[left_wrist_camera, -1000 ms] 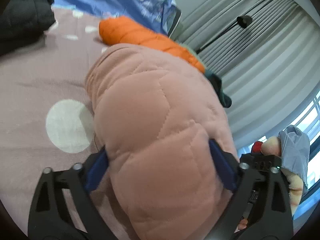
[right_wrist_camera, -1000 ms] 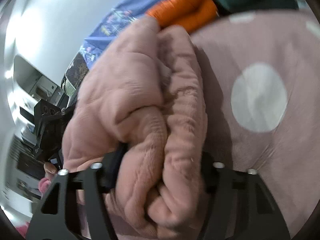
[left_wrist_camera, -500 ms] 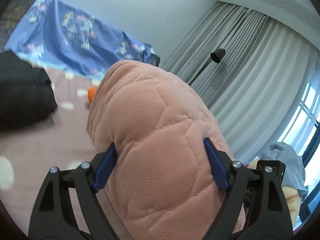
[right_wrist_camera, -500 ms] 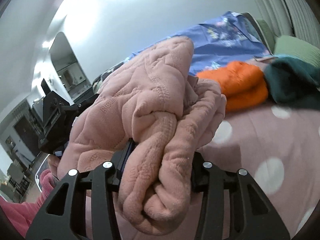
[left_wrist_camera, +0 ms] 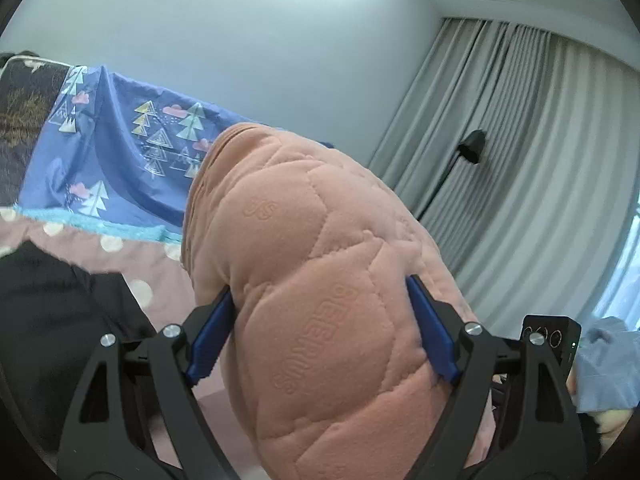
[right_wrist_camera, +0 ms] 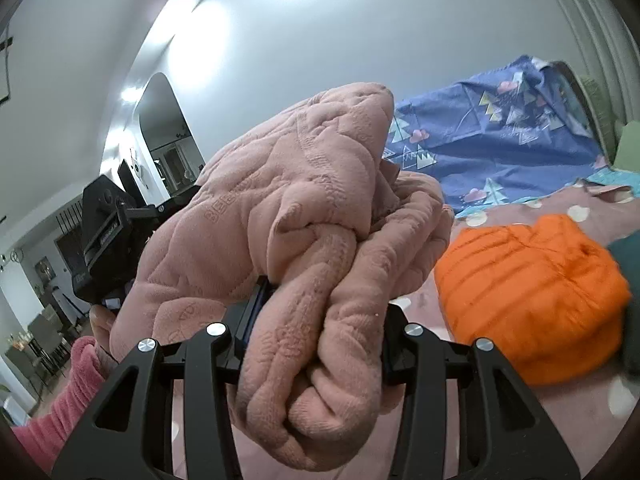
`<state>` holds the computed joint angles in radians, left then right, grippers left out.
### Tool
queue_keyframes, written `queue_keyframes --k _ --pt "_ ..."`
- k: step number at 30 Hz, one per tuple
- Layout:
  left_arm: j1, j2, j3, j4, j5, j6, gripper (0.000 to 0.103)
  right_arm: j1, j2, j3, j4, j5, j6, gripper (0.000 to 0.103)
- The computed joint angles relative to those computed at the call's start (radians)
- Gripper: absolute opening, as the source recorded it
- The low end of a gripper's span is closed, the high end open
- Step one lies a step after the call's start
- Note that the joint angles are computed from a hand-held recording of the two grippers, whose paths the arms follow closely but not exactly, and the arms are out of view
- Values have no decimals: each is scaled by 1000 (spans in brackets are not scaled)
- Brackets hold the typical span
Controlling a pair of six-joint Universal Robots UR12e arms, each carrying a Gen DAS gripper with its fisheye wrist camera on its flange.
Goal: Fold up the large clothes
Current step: 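Lift the jacket bundle with both tools and place it beside the orange jacket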
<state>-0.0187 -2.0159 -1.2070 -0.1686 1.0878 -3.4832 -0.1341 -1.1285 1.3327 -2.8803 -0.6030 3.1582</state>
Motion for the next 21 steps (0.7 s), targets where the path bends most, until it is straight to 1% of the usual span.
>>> queue_keyframes --k 1,3,5,6,8,9,10,11,12,13,14,15,16,17,18,21 --pt "2 -18 29 -22 11 13 84 6 17 -23 10 -7 4 45" --pt "4 -65 93 -67 39 36 84 23 71 -91 43 -30 17 45" --pt "7 -111 146 -103 59 39 84 38 115 -144 83 -55 20 45" --pt "8 -135 169 -120 72 37 84 46 136 -175 120 -67 15 45" --pt "7 -181 205 -174 116 39 85 64 189 -237 250 -123 -29 46" --pt "1 -204 225 -238 169 45 86 72 214 -278 336 -161 -58 46" --pt "-6 -223 245 -288 217 59 85 85 241 -306 409 -218 -82 46" --pt "-22 -247 271 -372 297 108 83 101 258 -309 439 -289 -113 46" --pt "-43 -270 280 -413 377 186 83 111 267 -306 428 -332 -133 48" --pt "-59 -281 276 -413 439 242 84 118 265 -286 375 -371 -140 50" --pt "-73 -288 276 -371 490 280 84 120 263 -273 337 -378 -123 52" --pt "-77 -285 266 -333 499 285 84 119 264 -277 341 -372 -114 52" --pt "-74 -285 268 -337 488 268 84 116 265 -284 357 -360 -114 52" --pt "-70 -285 278 -362 477 260 84 115 267 -292 373 -355 -118 54" --pt "-68 -286 283 -374 474 258 85 116 270 -298 374 -361 -118 56" --pt "-74 -273 268 -375 500 246 87 122 264 -287 338 -396 -106 61"
